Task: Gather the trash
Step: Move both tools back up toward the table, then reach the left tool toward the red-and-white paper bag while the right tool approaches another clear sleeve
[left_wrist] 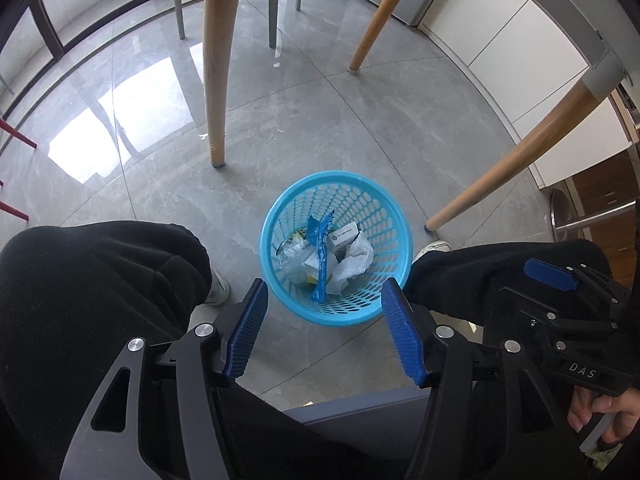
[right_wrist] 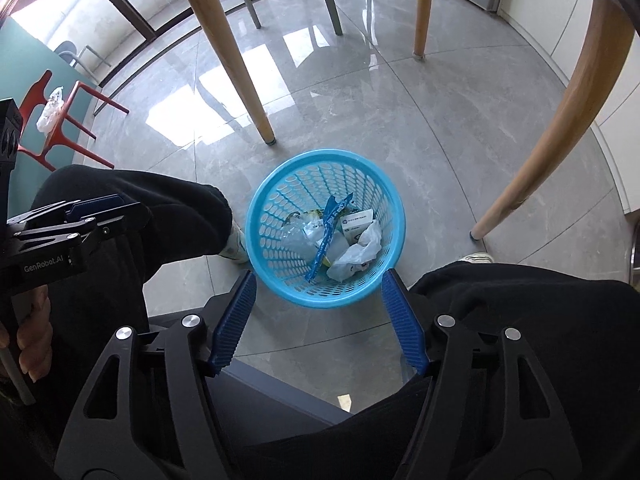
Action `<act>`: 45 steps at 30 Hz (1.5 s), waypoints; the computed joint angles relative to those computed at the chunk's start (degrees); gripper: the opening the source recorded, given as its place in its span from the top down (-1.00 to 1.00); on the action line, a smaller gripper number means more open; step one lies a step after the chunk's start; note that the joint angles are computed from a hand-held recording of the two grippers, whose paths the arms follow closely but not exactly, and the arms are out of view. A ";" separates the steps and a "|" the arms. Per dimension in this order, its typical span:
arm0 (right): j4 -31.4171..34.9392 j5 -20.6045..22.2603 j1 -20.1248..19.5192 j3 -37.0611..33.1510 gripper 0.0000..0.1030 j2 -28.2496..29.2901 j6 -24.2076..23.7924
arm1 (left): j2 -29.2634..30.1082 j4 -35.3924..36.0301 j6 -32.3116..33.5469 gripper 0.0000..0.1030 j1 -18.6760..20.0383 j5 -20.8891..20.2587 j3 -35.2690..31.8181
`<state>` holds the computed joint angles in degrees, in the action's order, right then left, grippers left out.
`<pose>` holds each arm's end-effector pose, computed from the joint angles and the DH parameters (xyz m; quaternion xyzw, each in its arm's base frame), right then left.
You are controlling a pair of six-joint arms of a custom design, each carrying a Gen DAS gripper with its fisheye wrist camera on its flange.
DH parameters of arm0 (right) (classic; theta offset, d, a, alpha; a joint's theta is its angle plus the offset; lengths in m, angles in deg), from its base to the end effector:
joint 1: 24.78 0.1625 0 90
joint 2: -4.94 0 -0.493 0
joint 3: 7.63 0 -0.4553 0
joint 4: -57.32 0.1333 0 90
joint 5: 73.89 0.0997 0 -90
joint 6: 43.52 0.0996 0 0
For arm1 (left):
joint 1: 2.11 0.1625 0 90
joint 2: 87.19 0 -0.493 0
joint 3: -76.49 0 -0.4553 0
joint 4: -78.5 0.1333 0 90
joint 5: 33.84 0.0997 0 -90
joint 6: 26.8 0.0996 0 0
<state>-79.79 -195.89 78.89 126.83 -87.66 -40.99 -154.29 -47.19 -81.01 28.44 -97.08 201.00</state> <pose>0.1784 -0.3927 0.2762 0.0806 -0.9569 0.0824 0.2664 -0.3373 -0.4059 0.1135 0.0872 0.9524 -0.0899 0.2778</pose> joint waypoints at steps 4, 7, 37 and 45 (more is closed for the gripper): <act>0.48 -0.58 1.48 -0.16 -0.32 -1.21 -0.51 | -1.37 0.63 0.61 -0.27 -1.71 0.83 0.57; 1.19 0.07 2.12 0.12 -0.37 -2.55 -1.34 | -2.72 1.20 1.03 -0.36 -3.48 1.67 1.04; -5.18 -4.37 16.62 -6.51 -0.78 -10.16 -4.63 | -9.04 3.96 5.40 -0.73 -13.31 20.62 -5.14; -11.68 -7.67 16.41 -9.71 -0.84 -8.18 -7.37 | -4.23 -3.87 13.66 -0.83 -13.68 25.99 -9.68</act>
